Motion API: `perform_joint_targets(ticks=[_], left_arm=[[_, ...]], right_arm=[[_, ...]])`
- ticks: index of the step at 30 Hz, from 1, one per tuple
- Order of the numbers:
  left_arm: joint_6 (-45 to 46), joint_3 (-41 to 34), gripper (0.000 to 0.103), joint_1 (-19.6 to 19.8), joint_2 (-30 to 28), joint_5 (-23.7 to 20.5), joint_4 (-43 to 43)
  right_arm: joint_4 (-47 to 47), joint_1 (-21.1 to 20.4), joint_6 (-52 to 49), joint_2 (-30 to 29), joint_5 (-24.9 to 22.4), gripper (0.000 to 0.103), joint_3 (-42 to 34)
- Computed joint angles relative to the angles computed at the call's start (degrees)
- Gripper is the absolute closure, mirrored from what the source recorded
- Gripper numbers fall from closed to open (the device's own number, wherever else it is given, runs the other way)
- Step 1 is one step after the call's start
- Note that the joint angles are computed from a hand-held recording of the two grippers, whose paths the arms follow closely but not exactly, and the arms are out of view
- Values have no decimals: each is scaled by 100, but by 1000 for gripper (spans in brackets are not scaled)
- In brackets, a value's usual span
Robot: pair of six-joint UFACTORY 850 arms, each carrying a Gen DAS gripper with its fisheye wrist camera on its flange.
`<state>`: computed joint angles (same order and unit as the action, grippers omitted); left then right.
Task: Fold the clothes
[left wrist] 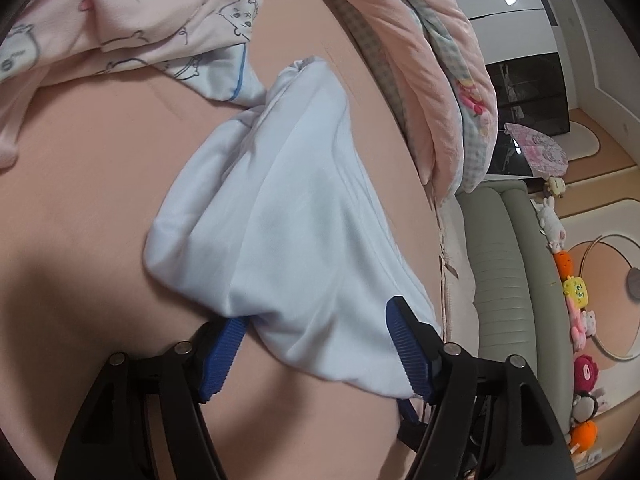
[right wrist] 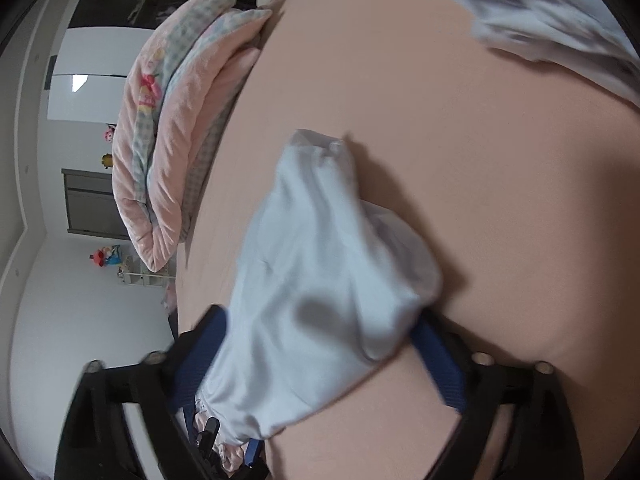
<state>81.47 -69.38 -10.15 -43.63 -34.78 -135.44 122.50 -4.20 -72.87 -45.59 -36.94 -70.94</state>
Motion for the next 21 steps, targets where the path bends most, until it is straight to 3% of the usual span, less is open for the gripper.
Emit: perform_joint_targets(ticks=[5, 13, 15, 19, 21], left_arm=[[-349, -237, 32, 56, -154, -30, 182], [-914, -474, 32, 156, -297, -153, 479], [-801, -344, 32, 191, -265, -421, 182], [-853, -235, 32, 264, -289, -809, 5], [-1070, -282, 32, 285, -302, -769, 148]], right_arm=[[2, 86, -262, -152, 247, 4, -340], [136, -129, 6, -474, -605, 4, -618], [60, -161, 102, -520, -705, 4, -675], [-94, -119, 108, -501, -500, 6, -723], [-225, -59, 103, -476, -244, 12, -763]])
